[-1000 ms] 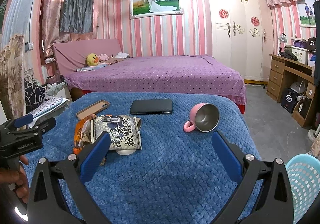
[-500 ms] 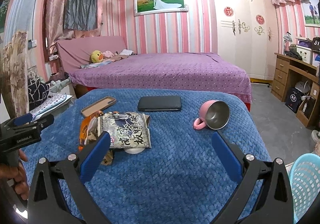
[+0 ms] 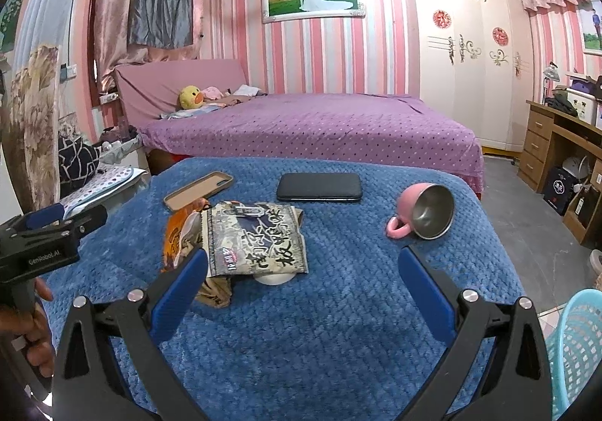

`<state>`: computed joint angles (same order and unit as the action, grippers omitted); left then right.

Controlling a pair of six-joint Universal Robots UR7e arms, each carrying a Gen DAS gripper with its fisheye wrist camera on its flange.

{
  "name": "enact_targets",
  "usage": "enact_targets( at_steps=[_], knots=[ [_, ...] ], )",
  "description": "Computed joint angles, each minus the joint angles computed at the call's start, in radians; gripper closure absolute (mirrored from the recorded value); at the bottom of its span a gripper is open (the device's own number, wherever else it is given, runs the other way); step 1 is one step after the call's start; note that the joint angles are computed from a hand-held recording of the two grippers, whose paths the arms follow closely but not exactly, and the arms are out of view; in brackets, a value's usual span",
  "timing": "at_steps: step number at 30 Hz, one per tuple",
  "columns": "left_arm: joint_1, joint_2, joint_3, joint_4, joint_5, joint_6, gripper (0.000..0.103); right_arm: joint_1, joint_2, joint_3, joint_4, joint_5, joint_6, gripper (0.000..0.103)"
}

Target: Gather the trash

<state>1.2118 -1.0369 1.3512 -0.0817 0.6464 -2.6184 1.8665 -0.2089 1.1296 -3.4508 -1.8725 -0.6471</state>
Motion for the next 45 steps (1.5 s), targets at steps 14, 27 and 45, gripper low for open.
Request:
enact_targets(
  at_steps=[14, 27, 45],
  knots=[
    [-0.019, -0.019, 0.054, -0.030, 0.012, 0.063, 0.005, 0.013, -0.052, 0.107, -0.112, -0.013, 0.013, 0.004],
    [-0.061, -0.078, 0.162, -0.144, 0.030, 0.104, 0.005, 0.023, -0.142, 0.289, -0.338, 0.058, -0.142, 0.004],
    [-0.049, -0.060, 0.137, -0.135, 0.061, 0.075, 0.005, 0.005, -0.176, 0.333, -0.274, 0.208, -0.189, 0.004]
  ],
)
